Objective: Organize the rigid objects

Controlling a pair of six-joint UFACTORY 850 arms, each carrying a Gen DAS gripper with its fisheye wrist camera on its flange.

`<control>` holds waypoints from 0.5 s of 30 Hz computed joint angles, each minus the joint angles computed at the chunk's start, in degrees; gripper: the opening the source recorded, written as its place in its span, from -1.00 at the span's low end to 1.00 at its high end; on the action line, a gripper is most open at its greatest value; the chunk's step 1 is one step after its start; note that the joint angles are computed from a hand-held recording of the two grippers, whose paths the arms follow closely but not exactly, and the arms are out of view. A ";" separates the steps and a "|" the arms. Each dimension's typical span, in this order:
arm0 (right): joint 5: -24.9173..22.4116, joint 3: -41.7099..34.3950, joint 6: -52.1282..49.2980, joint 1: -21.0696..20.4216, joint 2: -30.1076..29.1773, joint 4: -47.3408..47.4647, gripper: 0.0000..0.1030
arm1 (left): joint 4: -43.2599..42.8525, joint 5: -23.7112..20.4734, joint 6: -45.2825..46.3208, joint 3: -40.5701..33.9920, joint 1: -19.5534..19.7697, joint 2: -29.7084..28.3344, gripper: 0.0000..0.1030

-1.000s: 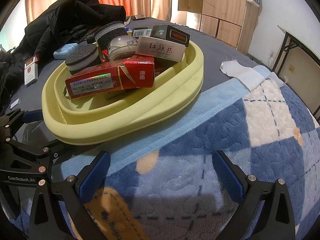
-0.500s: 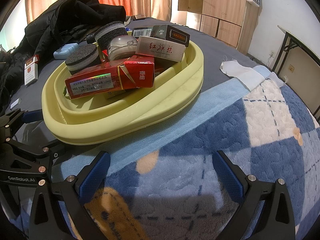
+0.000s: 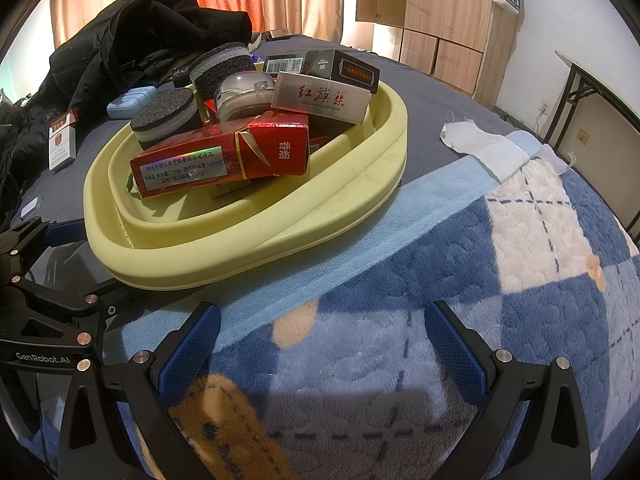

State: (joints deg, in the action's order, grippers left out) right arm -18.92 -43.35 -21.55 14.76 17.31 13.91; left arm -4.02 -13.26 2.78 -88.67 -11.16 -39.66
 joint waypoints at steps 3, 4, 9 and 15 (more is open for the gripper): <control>-0.01 0.01 0.10 0.02 0.02 -0.10 1.00 | -0.03 0.00 0.03 0.00 0.00 0.00 1.00; -0.01 0.01 0.10 0.02 0.02 -0.10 0.99 | -0.14 -0.01 0.12 -0.01 0.01 0.00 1.00; -0.10 -0.02 0.15 0.03 0.07 -0.11 1.00 | -0.14 0.04 0.12 0.04 0.01 0.06 1.00; 0.01 0.01 0.10 0.02 0.02 -0.09 1.00 | -0.16 0.00 0.14 0.00 0.01 0.00 1.00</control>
State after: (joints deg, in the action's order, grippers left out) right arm -18.90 -43.34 -21.45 14.78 17.34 13.81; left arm -4.18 -13.26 2.92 -88.67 -11.15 -39.66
